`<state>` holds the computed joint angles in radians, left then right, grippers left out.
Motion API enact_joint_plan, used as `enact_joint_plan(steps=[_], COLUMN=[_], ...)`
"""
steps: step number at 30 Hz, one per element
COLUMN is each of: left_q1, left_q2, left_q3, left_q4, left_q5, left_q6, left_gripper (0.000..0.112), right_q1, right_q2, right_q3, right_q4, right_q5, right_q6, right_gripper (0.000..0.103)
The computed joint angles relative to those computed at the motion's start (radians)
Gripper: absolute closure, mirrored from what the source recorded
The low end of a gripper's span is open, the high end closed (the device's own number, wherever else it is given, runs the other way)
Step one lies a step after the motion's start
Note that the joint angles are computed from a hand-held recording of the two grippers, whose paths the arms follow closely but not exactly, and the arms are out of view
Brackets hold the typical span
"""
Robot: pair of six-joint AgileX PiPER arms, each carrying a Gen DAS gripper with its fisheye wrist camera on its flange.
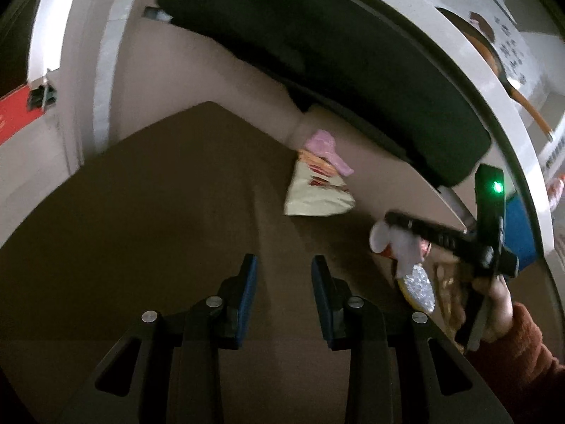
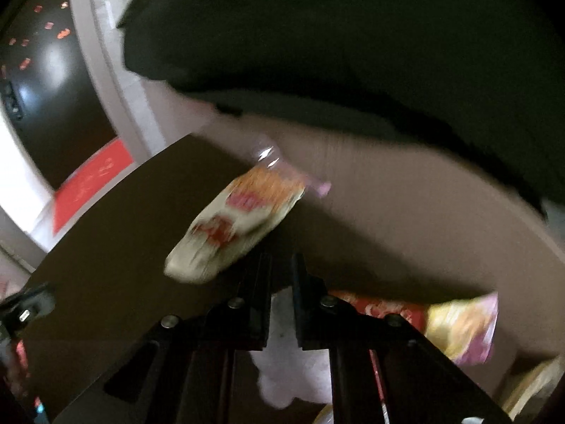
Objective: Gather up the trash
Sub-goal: 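Move the left tool toward the white-red snack bag while the right tool approaches the white tissue, then grasp the white-red snack bag with the left tool while the right tool grasps the white tissue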
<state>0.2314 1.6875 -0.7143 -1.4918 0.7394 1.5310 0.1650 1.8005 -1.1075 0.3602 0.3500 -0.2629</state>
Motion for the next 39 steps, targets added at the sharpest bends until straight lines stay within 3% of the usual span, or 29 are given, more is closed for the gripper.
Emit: enact_joint_plan(steps=[3,5,7,11,13,15,17,19,22,28,31,33,36,39], left_q1=[-0.039,-0.072,-0.092,-0.098,-0.110,-0.136,-0.180,-0.213,-0.260,-0.368,-0.405,-0.429,-0.463,-0.486], left_q2=[-0.036,-0.073,-0.110,-0.126,-0.112,-0.089,-0.027,0.066,0.207,0.500,0.598,0.631,0.631,0.589], left_q3=[0.019,0.044,0.066,0.064,0.050,0.026,-0.042,-0.176,-0.380,-0.820,-0.988,-1.043,-1.036,-0.958], left_q4=[-0.008,-0.048,-0.084,-0.075,-0.100,-0.135,-0.141,-0.043,0.056,0.470,0.733,0.839,0.937,0.967], left_q5=[-0.013,-0.050,-0.086,-0.103,-0.105,-0.116,-0.124,-0.106,-0.094,-0.223,-0.202,-0.197,-0.237,-0.288], left_q6=[0.003,0.033,0.069,0.062,0.092,0.144,0.154,0.022,-0.189,-0.789,-1.064,-1.162,-1.270,-1.274], left_gripper=[0.080,0.080,0.079,0.075,0.071,0.070,0.070,0.070,0.067,0.066,0.066,0.066,0.067,0.083], right_q1=[0.001,0.037,0.061,0.065,0.045,0.020,0.003,-0.022,-0.080,-0.313,-0.415,-0.473,-0.509,-0.553], right_q2=[-0.082,-0.144,-0.166,-0.116,-0.129,-0.168,-0.223,-0.285,-0.380,-0.511,-0.550,-0.570,-0.565,-0.545], right_q3=[0.110,0.176,0.182,0.076,0.072,0.122,0.200,0.289,0.406,0.542,0.591,0.621,0.644,0.663], right_q4=[0.072,-0.018,-0.218,-0.345,-0.258,-0.087,-0.018,0.062,0.362,0.940,1.014,1.038,1.076,1.113], right_q5=[0.015,-0.068,-0.135,-0.094,-0.085,-0.116,-0.168,-0.213,-0.238,-0.077,-0.022,0.007,0.024,0.065], right_q6=[-0.106,-0.060,0.112,0.230,0.166,0.025,-0.026,-0.102,-0.383,-0.970,-1.099,-1.161,-1.229,-1.285], right_gripper=[0.094,0.088,0.063,0.066,0.066,0.066,0.066,0.066,0.066,0.066,0.066,0.066,0.065,0.065])
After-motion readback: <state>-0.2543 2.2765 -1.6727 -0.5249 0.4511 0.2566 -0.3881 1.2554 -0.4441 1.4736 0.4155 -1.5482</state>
